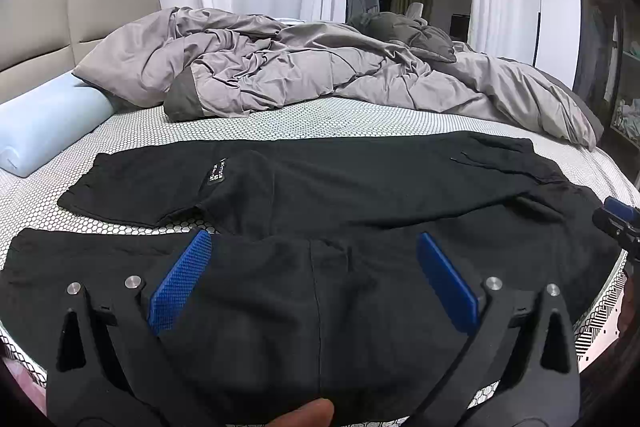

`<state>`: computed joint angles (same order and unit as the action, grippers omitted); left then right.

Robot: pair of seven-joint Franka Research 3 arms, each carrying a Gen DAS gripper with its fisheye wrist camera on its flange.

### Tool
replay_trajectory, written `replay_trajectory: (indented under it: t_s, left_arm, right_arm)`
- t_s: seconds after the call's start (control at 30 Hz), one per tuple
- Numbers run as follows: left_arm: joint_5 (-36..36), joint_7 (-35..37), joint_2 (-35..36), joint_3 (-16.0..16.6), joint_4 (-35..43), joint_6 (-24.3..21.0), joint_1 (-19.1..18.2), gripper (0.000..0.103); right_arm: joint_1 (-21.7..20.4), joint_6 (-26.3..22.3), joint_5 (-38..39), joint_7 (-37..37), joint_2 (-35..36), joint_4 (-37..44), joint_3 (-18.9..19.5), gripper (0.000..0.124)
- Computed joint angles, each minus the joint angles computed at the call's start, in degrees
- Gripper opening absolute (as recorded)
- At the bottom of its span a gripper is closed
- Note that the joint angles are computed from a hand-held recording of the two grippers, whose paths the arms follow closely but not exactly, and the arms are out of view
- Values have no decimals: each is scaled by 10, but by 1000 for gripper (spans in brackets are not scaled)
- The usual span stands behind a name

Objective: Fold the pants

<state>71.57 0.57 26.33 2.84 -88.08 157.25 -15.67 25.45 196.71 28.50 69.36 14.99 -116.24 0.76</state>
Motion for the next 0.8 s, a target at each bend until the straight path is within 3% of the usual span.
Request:
replay_trajectory:
  t_s: [0.8]
  left_arm:
    - [0, 1, 1, 1, 0, 1, 0, 102]
  right_arm:
    - [2, 1, 1, -2, 1, 0, -1, 103]
